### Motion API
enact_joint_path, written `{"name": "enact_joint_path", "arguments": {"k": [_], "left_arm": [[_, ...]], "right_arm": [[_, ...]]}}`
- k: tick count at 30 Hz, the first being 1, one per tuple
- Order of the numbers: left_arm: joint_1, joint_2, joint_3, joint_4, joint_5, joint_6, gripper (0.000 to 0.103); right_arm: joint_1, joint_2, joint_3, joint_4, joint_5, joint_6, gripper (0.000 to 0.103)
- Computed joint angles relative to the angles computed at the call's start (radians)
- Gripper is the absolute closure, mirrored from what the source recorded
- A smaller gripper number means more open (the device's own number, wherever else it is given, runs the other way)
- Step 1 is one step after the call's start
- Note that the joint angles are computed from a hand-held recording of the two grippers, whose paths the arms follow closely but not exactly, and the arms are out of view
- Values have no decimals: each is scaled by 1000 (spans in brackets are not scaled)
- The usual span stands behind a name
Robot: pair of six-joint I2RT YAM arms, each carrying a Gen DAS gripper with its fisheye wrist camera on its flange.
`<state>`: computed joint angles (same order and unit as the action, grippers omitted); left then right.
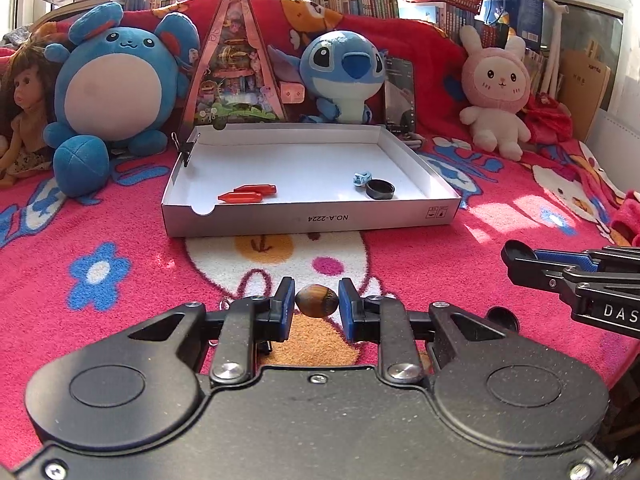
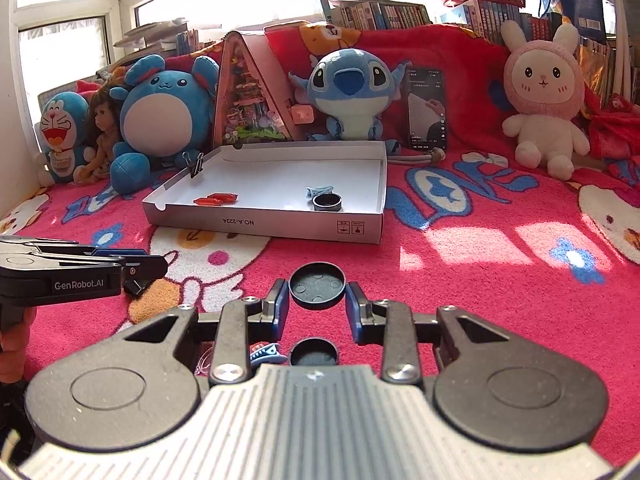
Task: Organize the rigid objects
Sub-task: 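Carry the brown nut into the box with the left gripper while the right carries the black cap in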
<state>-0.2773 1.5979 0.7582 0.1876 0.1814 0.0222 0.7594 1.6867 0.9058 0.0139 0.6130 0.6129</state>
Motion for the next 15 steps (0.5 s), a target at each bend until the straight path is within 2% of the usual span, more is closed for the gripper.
{"name": "enact_joint_path", "arguments": {"k": [15], "left_arm": [[26,51,89,-28,4,-21,81]], "right_arm": [[-66,44,59,24,-35,-36,67]]}}
